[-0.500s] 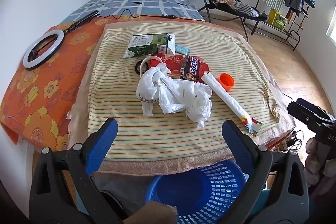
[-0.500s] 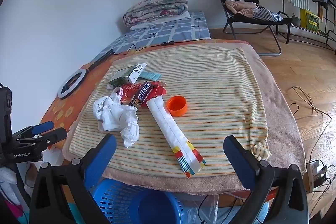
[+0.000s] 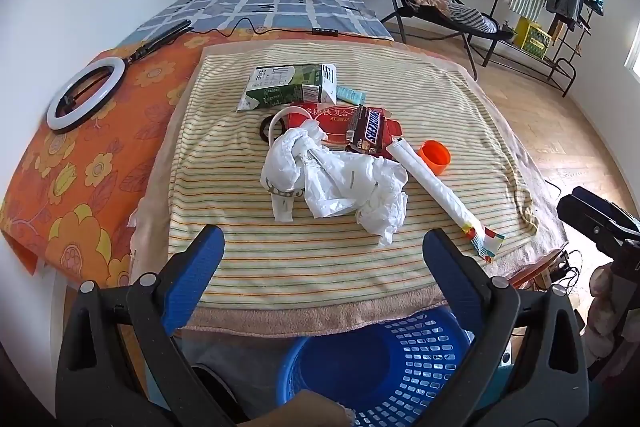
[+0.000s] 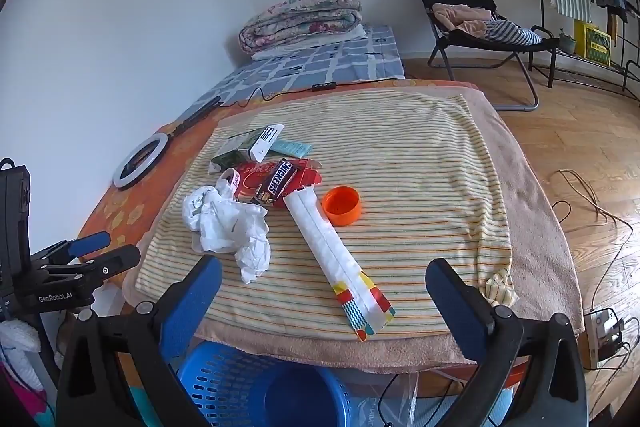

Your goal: Collect trash

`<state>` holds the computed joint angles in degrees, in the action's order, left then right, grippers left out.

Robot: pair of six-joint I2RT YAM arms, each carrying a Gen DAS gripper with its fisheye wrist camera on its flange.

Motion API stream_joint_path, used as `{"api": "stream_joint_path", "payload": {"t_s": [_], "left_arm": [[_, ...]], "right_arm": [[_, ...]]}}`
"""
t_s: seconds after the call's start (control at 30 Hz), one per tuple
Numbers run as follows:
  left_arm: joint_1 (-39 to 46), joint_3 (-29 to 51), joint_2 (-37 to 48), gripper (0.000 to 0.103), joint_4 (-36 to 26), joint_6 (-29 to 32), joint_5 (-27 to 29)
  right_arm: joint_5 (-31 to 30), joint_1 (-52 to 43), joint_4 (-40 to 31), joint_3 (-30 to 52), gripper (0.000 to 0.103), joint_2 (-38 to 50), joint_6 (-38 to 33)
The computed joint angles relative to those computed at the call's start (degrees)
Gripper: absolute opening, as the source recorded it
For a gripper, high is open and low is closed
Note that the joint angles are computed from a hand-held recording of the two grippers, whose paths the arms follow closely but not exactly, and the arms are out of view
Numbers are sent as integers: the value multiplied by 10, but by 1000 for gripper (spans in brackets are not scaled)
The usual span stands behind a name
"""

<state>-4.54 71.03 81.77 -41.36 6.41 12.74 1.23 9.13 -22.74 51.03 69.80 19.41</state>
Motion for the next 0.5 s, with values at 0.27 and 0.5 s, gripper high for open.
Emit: {"api": "stream_joint_path", "payload": {"t_s": [0.27,0.5], "left_arm": [[2,-11,-8,101,11,-3,-1],[5,-7,-6,101,8,0,2]], "right_arm": [[-2,-4,1,-3,103,2,-3],[-5,1,5,-5,103,11,-4]]}}
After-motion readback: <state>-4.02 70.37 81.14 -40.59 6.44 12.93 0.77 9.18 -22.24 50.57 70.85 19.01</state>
